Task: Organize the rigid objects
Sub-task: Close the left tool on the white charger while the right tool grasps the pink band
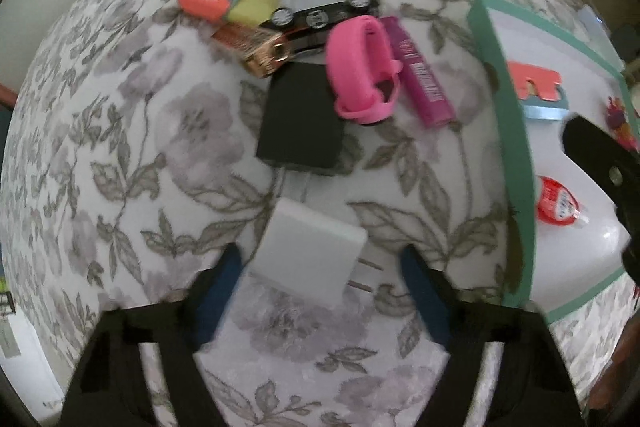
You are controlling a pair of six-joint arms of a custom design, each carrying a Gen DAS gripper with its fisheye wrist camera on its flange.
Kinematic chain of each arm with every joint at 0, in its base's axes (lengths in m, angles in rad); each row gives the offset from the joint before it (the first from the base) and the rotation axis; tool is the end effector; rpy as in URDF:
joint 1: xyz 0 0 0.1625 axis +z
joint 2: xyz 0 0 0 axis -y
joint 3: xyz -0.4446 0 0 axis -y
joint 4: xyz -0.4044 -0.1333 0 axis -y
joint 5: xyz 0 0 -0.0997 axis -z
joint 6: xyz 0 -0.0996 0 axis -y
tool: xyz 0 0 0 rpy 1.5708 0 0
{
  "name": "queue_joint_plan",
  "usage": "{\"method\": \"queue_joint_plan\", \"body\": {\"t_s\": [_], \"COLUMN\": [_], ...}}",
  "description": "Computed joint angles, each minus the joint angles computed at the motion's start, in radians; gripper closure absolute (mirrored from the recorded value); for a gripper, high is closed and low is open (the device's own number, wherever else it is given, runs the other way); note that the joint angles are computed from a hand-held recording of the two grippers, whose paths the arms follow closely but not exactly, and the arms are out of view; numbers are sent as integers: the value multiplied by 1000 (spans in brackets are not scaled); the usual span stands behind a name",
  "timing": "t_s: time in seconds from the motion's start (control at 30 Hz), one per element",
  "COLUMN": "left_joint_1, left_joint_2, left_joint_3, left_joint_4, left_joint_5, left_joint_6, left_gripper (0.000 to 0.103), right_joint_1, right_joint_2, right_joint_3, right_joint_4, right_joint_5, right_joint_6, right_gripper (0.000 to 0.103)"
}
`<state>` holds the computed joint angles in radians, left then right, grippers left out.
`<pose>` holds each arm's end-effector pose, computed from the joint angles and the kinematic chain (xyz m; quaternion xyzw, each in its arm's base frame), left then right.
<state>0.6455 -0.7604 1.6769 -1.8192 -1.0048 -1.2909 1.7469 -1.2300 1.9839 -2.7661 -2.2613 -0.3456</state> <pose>-0.3625 -0.5068 0.0203 -0.0749 0.9087 -0.0955 0.3995 0.1680 -0.5454 0.2779 0.1652 -0.9062 0.1773 0.3465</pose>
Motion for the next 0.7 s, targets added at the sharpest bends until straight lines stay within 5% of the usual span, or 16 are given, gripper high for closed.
{"method": "queue_joint_plan", "body": {"t_s": [0.33,0.7], "left_joint_1": [16,37], "left_joint_2": [-34,-128], "left_joint_3": [52,125], "left_joint_4": [-55,-15], "left_joint_5": [0,33], "left_joint_6": [0,-259], "left_gripper": [38,38], "right_joint_1": [16,32], "right_joint_2": [37,76], "right_joint_3": [-24,-32], "right_joint_4": [-2,-22], "right_joint_5": [60,163], "right_joint_6": [-20,-29], "right_gripper": [0,0]}}
